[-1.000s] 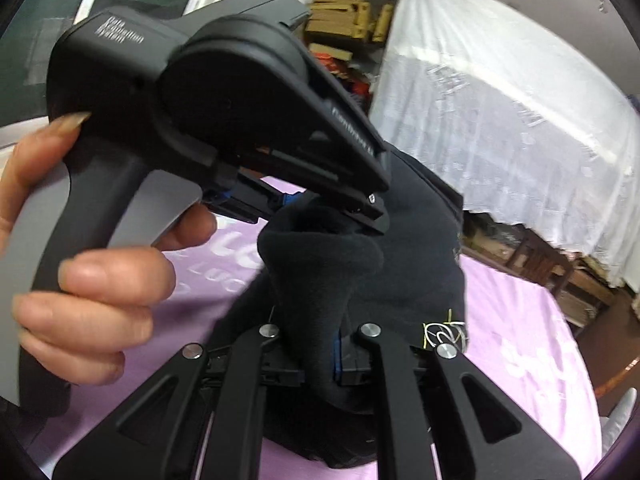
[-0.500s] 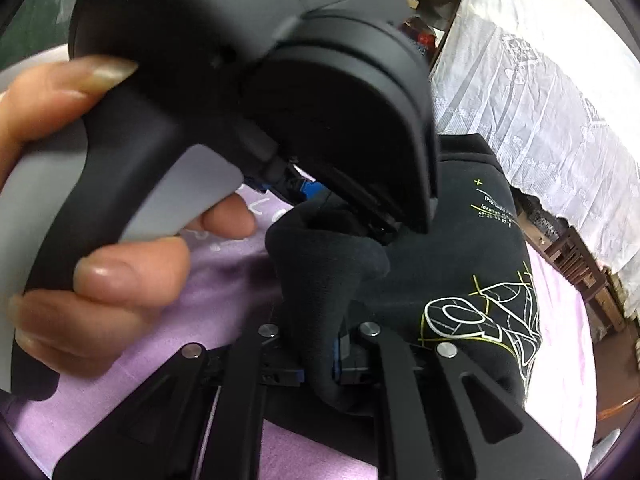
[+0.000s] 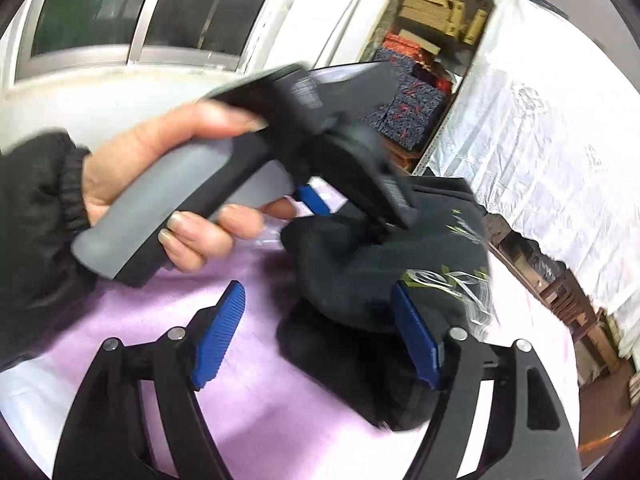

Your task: Fold large clothes

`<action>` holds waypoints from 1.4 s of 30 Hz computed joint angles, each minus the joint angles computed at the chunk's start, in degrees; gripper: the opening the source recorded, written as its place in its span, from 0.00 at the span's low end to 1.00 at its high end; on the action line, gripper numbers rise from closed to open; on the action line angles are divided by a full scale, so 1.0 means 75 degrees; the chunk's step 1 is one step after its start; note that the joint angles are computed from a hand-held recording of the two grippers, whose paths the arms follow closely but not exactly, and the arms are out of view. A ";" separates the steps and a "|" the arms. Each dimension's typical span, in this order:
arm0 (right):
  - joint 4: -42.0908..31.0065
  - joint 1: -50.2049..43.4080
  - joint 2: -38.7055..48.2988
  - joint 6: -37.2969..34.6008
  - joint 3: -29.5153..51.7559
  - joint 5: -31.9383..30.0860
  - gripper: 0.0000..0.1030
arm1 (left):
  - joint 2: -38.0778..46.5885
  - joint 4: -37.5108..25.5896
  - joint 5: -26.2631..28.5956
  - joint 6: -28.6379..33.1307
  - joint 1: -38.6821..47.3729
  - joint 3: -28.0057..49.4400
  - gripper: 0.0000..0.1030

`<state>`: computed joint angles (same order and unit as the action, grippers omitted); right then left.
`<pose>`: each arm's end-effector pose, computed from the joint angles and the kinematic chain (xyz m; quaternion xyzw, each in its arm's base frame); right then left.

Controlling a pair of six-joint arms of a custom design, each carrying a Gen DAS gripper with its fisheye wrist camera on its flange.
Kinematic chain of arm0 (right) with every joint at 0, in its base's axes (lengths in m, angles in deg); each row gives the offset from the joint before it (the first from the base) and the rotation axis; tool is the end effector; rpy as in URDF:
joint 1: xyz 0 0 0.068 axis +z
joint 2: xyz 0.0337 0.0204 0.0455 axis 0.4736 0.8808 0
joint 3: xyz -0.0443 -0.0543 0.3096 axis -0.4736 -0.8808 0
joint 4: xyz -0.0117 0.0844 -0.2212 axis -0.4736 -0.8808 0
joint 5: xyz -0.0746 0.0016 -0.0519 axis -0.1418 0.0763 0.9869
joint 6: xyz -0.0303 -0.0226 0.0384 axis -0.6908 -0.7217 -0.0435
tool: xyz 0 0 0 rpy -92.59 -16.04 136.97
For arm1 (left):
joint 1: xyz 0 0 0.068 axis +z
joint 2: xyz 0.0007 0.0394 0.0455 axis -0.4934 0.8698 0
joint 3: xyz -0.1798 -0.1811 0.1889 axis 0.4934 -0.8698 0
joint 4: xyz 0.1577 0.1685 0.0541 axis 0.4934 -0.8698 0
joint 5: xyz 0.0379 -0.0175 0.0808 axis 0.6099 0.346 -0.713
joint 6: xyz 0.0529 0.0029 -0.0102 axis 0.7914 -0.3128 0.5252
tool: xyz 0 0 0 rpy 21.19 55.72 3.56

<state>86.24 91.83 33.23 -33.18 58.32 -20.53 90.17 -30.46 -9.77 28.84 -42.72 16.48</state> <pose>0.1482 0.2336 0.0764 -0.1203 0.8601 -0.1197 0.4811 0.3621 -0.1039 0.0725 0.2533 0.8960 -0.2716 0.2436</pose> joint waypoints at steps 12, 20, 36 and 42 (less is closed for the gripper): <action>0.1978 -0.3223 -0.2408 -0.0023 -0.1831 -0.2379 0.08 | -0.1570 0.3698 -0.0175 -0.0327 -0.0367 -0.2693 0.56; 0.0180 -0.5207 -0.1238 -0.0929 0.0546 -0.3955 0.08 | -0.0517 0.2544 -0.1655 0.0130 -0.1278 -0.1675 0.57; 0.2105 -0.5183 -0.0019 -0.0725 -0.0117 -0.4130 0.07 | -0.0165 0.2815 -0.2079 0.0108 -0.1441 -0.1692 0.58; 0.2146 -0.4514 -0.0980 -0.0284 -0.0918 -0.3763 0.09 | -0.0597 0.3360 -0.2137 -0.0040 -0.1399 -0.2271 0.58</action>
<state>102.34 57.98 25.88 -35.31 51.43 -48.75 85.69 -5.26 -25.79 28.54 -53.21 -0.55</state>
